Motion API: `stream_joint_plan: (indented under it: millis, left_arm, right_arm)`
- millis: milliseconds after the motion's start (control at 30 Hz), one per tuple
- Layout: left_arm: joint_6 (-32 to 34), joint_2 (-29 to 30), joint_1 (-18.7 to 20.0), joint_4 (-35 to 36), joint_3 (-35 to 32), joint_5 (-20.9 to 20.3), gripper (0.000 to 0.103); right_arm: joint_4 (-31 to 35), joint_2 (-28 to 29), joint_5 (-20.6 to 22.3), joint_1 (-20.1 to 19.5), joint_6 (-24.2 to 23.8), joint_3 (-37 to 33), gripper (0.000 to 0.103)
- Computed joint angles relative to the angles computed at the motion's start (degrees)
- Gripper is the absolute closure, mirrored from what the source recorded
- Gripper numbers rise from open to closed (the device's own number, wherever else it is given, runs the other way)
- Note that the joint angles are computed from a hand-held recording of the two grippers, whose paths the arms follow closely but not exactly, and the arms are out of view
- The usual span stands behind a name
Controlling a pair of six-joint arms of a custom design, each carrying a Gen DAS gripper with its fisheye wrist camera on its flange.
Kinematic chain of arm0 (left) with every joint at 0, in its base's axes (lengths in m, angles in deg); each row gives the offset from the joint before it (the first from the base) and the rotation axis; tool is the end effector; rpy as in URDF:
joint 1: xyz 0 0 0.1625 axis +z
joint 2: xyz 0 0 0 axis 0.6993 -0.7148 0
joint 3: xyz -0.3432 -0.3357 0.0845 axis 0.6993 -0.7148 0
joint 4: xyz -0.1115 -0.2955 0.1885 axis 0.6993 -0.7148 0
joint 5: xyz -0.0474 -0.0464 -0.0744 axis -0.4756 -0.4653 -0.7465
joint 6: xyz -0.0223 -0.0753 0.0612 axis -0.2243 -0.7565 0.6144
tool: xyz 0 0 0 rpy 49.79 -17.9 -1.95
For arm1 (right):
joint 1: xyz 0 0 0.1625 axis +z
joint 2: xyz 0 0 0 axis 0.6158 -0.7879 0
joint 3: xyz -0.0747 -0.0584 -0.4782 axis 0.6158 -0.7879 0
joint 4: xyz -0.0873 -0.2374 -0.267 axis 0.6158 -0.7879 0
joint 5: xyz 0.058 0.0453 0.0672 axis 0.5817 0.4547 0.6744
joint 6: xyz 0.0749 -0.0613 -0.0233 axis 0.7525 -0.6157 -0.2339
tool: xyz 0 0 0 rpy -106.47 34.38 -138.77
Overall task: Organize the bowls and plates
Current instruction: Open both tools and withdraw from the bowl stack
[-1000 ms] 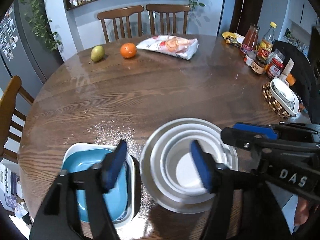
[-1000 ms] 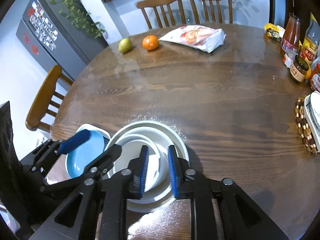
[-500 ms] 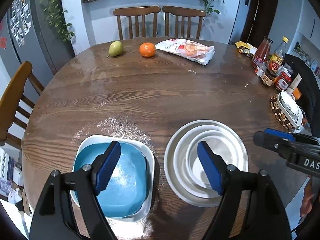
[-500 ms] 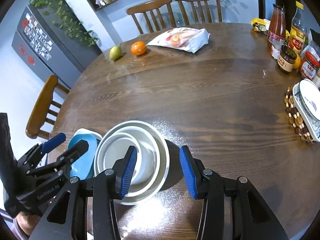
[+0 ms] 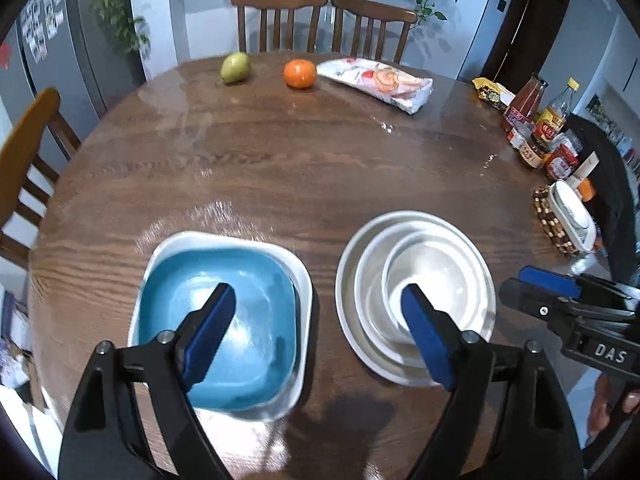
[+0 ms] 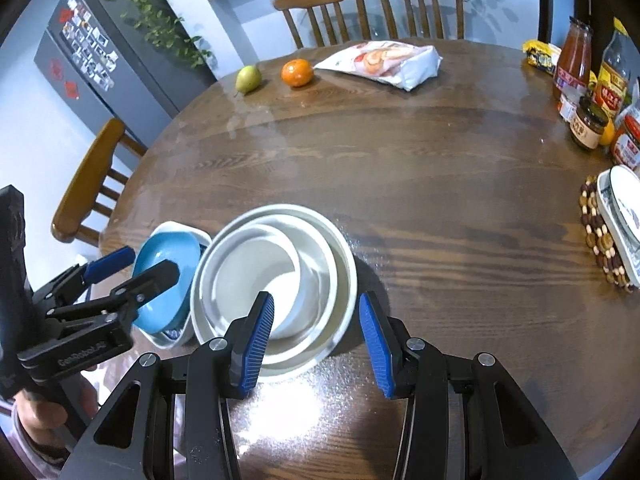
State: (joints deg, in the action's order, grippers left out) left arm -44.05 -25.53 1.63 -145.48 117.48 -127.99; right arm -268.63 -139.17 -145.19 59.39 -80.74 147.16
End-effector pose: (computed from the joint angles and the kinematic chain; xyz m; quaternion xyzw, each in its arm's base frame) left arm -0.3431 -0.6175 0.0758 0.3335 0.9069 -0.1403 0.2160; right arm 0.1433 -0.5303 0.2910 -0.0518 -0.9012 0.3314 0.2745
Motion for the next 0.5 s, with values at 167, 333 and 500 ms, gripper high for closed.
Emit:
stream_joint_plan:
  millis: [167,333,500]
  left_arm:
    - [-3.81,-0.91,1.50,2.95,-0.48,-2.63,0.017]
    - [-8.04,-0.70,2.83,8.72,-3.09,-3.02,0.017]
    - [-8.42,0.41,2.86,12.18,-4.84,-1.69,0.017]
  right_arm:
    - [-0.11,-1.01,1.55,-1.40,2.11,1.69,0.058]
    - [0.01,-2.84,7.00,-4.48,7.21,3.47,0.058]
    - [0.35,-3.27,9.47,-6.67,10.75,3.96,0.058]
